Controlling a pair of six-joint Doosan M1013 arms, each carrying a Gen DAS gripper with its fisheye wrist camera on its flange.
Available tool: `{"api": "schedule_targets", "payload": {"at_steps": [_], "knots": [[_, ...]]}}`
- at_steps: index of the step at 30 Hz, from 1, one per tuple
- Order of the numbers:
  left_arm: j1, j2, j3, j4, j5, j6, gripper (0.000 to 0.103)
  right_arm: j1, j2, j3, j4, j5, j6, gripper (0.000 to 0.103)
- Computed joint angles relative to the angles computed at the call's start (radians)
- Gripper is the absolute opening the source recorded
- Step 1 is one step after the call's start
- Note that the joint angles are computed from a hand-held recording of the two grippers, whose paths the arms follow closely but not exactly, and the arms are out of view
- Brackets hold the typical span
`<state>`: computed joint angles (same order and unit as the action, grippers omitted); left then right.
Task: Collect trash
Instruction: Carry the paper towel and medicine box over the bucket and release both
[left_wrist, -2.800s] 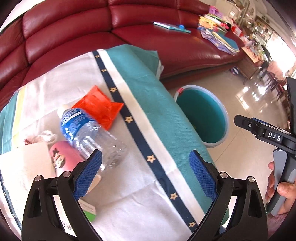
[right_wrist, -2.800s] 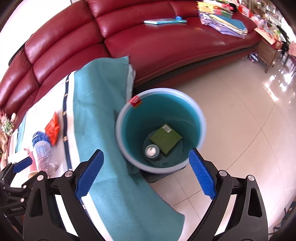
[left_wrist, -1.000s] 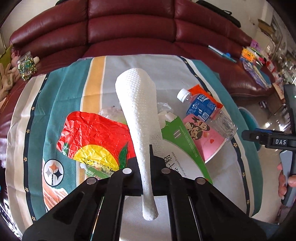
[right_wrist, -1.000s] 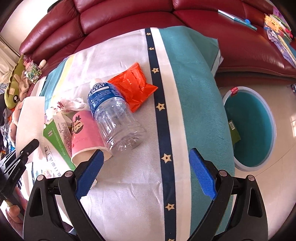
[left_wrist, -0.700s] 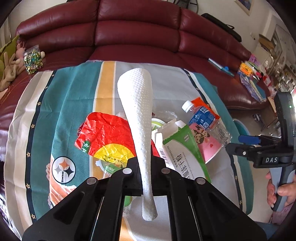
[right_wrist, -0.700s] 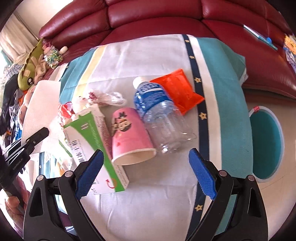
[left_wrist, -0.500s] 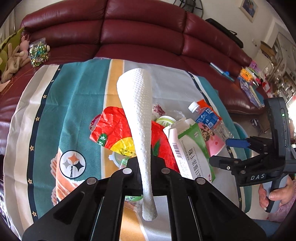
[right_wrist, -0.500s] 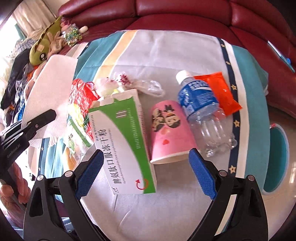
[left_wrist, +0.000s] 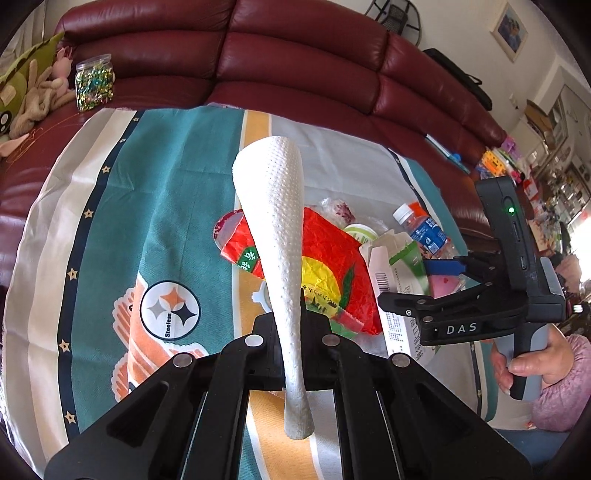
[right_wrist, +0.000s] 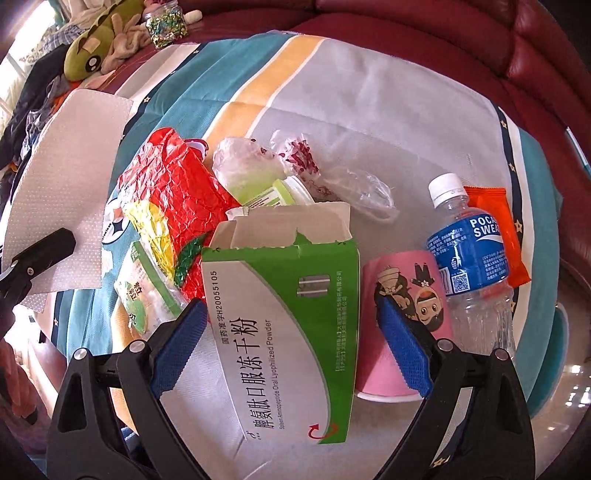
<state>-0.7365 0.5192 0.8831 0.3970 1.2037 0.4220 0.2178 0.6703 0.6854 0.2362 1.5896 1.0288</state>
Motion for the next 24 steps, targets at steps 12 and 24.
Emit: {"api": "schedule_targets", "payload": {"at_steps": [12, 24], "knots": [[-0.015, 0.045, -0.103, 0.020, 0.042, 0.045, 0.003, -0.048, -0.037, -0.018, 0.146, 0.015, 0.064, 0.069], [-0.041, 0.264, -0.539, -0.035, 0.178, 0.268, 0.003, -0.172, -0.071, -0.052, 0.210, -0.103, 0.140, 0.069]]}}
